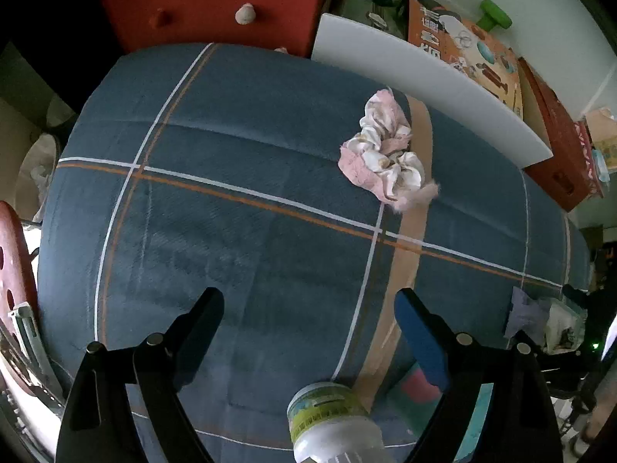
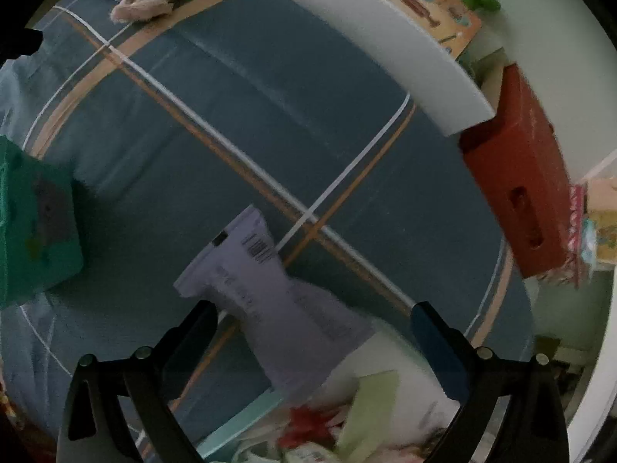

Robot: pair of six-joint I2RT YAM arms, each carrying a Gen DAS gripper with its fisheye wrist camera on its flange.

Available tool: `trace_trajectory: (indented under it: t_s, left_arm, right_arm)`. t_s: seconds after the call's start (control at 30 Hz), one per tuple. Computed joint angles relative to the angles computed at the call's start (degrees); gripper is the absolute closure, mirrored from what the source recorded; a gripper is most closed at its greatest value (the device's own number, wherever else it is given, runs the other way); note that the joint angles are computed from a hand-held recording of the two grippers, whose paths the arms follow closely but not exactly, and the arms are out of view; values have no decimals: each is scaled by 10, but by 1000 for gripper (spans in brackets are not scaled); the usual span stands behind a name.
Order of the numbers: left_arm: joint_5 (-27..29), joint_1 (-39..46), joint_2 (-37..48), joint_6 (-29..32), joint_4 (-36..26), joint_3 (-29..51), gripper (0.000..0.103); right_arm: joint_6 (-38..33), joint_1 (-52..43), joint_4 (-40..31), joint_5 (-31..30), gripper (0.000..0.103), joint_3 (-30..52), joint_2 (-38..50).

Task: Organize soft objects
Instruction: 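Grasp the lavender packet with the right tool and lift it, then grasp the pink floral scrunchie with the left tool while the right holds the packet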

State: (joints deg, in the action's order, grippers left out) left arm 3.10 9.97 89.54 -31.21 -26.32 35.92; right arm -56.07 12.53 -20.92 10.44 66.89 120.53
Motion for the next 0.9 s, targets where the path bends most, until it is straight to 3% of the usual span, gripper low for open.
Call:
trace_trajectory:
  t_s: [0.2, 0.53, 0.9]
  left_arm:
    - [3, -2, 28, -10, 16, 15, 13]
    - [35, 28, 95, 13, 13, 94, 13]
    - [33, 18, 206, -14, 35, 176, 14]
  right_arm:
    - [4, 12, 11, 7, 6, 17, 24]
    - [39, -5, -53, -48, 50, 81, 54]
    - [59, -30, -110, -82, 53, 158, 92]
